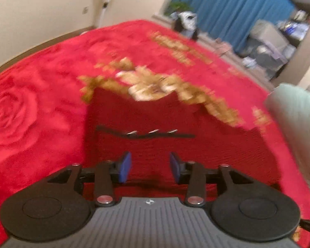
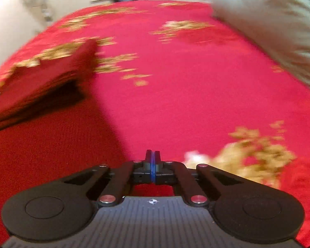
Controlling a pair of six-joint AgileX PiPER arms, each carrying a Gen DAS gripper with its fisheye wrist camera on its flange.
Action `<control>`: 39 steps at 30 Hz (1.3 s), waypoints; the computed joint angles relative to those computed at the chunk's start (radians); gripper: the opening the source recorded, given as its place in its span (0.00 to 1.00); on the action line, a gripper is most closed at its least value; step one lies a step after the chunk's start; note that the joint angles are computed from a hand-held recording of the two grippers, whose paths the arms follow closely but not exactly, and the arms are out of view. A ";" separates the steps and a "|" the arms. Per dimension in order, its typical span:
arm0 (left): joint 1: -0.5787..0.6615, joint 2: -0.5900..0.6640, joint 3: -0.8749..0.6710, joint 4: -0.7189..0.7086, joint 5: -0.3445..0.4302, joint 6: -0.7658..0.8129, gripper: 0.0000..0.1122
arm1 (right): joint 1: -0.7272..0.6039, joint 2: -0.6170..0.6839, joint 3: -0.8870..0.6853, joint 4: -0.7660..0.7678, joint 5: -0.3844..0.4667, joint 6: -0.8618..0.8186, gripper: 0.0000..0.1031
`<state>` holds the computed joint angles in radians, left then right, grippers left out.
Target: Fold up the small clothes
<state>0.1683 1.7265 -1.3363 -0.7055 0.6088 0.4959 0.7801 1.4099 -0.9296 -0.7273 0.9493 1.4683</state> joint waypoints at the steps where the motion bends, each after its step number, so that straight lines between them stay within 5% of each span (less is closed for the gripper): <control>1: -0.012 -0.012 0.020 -0.029 -0.016 0.039 0.42 | -0.027 -0.012 0.011 0.019 -0.011 0.001 0.00; 6: -0.135 -0.087 0.127 -0.185 -0.108 0.223 0.42 | -0.037 -0.101 0.045 -0.017 -0.093 0.098 0.03; 9: -0.274 -0.103 0.163 -0.194 -0.187 0.245 0.40 | -0.010 -0.109 0.016 -0.059 -0.126 0.064 0.14; 13: -0.493 -0.035 0.131 -0.082 -0.320 0.100 0.40 | 0.036 -0.100 -0.034 -0.123 -0.048 0.019 0.15; 16: -0.619 0.068 0.028 0.162 -0.378 -0.199 0.40 | 0.003 -0.115 -0.043 -0.093 -0.040 -0.005 0.15; 19: -0.679 0.282 -0.244 0.410 -0.257 -0.499 0.10 | -0.026 -0.150 -0.039 -0.059 -0.052 0.001 0.15; 23: -0.732 0.559 -0.644 0.649 -0.072 -0.774 0.04 | -0.041 -0.181 -0.024 -0.050 -0.053 0.000 0.15; 25: -0.723 0.593 -0.724 0.633 -0.013 -0.780 0.04 | -0.054 -0.197 -0.019 -0.033 -0.060 -0.003 0.15; 28: -0.694 0.489 -0.579 0.569 -0.107 -0.741 0.06 | -0.080 -0.213 -0.017 -0.006 -0.091 -0.014 0.15; 32: -0.640 0.324 -0.370 0.552 -0.133 -0.697 0.07 | -0.080 -0.226 -0.015 -0.036 -0.126 0.013 0.23; 36: -0.596 0.017 -0.025 0.625 -0.214 -0.626 0.14 | -0.057 -0.238 -0.011 -0.051 -0.144 0.015 0.23; 39: -0.567 -0.257 0.217 0.719 -0.204 -0.616 0.25 | -0.004 -0.258 -0.009 -0.120 -0.122 0.044 0.23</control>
<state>-0.3991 1.4695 -1.1191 0.0136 0.4051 -0.1202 0.7758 1.1523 -0.9389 -0.8472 0.8270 1.5124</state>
